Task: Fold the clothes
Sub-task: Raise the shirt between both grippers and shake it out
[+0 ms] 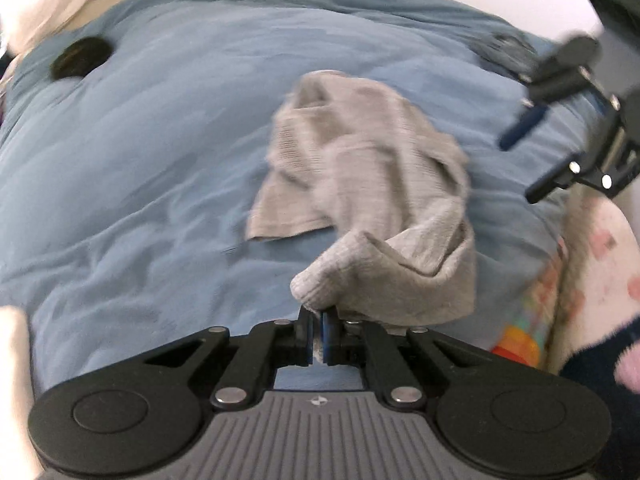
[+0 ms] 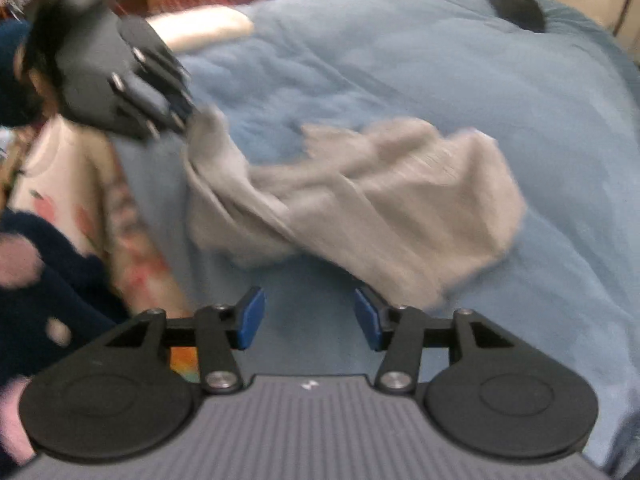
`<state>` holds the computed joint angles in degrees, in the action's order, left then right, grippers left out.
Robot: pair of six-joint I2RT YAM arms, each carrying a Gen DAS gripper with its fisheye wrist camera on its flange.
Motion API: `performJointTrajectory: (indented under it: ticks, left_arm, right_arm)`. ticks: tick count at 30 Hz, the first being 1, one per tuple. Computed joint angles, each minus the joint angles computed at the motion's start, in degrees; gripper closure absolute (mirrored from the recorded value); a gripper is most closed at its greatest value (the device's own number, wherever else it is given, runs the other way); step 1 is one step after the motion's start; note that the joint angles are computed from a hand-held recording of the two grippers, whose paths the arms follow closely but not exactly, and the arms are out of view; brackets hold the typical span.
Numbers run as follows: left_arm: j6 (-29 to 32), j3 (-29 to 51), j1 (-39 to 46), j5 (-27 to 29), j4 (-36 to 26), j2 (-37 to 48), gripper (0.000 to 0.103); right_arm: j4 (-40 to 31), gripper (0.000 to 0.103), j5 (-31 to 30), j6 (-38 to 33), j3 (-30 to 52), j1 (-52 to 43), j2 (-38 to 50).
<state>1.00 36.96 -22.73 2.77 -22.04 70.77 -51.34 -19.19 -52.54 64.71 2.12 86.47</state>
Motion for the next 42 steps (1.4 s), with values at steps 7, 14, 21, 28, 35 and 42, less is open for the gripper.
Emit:
performJointTrajectory:
  ticks: [7,14,21,28,35,42]
  left_arm:
    - [-3.43,-0.23,1.96,-2.01,-1.21,-1.38,0.099]
    - [-5.49,0.41,3.21,-1.86,-1.11,0.36,0.099]
    - [-5.29,1.49,3.54,-2.08,-1.71,1.52,0.099]
    - [-5.48,2.13,4.78,-1.84,-1.70,2.90,0.099]
    - [-6.17,3.30,4.05,-2.97,-2.88,3.73,0.099]
    - [-6.08,4.18,3.85,-3.40,-3.70,4.11,0.099]
  right_arm:
    - [14.50,0.048,1.13,-5.55,-6.64,-1.35,-0.05]
    - [27.08,0.049,4.77,-11.23,-14.01,-0.68,3.00]
    - [32.87,0.054,2.57,-9.54,-17.97,-3.95,1.19]
    - [38.13,0.084,1.76,-28.73,-21.09,-6.91,-0.73]
    - [55.83,0.073,-2.15,-52.67,-28.45,-7.71,2.17]
    - [57.64,0.076,-4.42,-58.77,-26.54,-7.66,6.74]
